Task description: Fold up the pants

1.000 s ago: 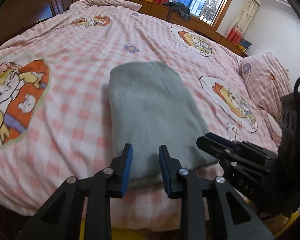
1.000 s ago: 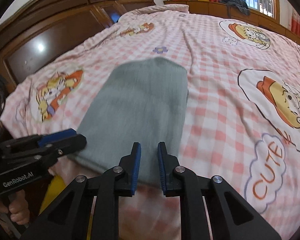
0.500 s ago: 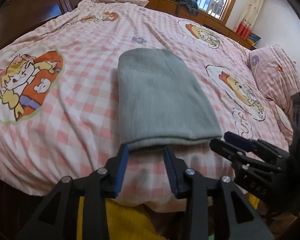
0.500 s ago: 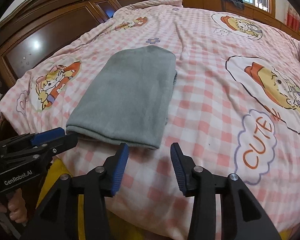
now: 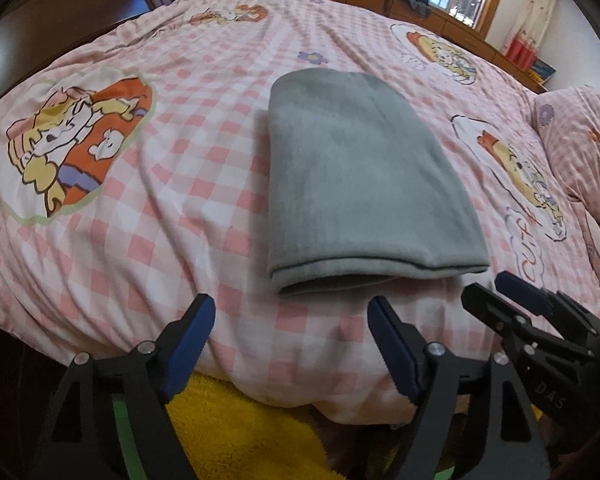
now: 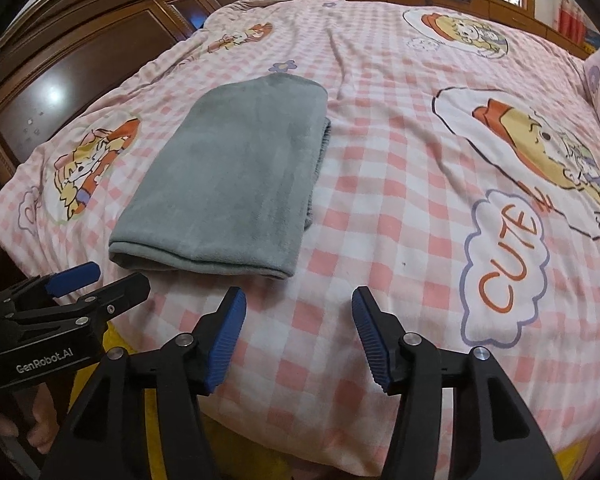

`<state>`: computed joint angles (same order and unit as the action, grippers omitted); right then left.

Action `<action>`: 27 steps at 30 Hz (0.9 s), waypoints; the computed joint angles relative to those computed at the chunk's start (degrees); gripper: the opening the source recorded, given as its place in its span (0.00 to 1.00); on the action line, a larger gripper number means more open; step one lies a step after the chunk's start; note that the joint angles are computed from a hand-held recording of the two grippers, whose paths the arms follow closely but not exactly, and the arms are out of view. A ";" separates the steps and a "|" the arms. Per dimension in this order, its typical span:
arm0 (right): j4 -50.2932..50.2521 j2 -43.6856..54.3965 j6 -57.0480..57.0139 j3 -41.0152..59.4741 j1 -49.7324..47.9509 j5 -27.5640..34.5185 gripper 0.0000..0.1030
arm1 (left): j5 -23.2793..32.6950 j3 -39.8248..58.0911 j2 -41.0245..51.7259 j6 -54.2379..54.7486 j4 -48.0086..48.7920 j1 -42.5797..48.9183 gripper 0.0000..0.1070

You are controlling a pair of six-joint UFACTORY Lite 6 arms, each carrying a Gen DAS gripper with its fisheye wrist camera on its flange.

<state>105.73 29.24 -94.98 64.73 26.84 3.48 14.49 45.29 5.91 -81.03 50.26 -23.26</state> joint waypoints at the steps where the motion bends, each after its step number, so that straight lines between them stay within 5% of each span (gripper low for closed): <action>1: -0.73 0.19 0.95 0.03 -0.09 0.15 0.55 | -0.04 0.11 0.32 0.23 -0.36 0.15 0.78; 27: -6.31 0.72 7.21 0.54 -0.06 0.41 0.55 | 1.39 1.92 2.71 3.04 -3.13 -0.02 0.78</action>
<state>99.42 29.96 -87.76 65.27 26.78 3.90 15.88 47.21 8.62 -77.99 47.13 -23.28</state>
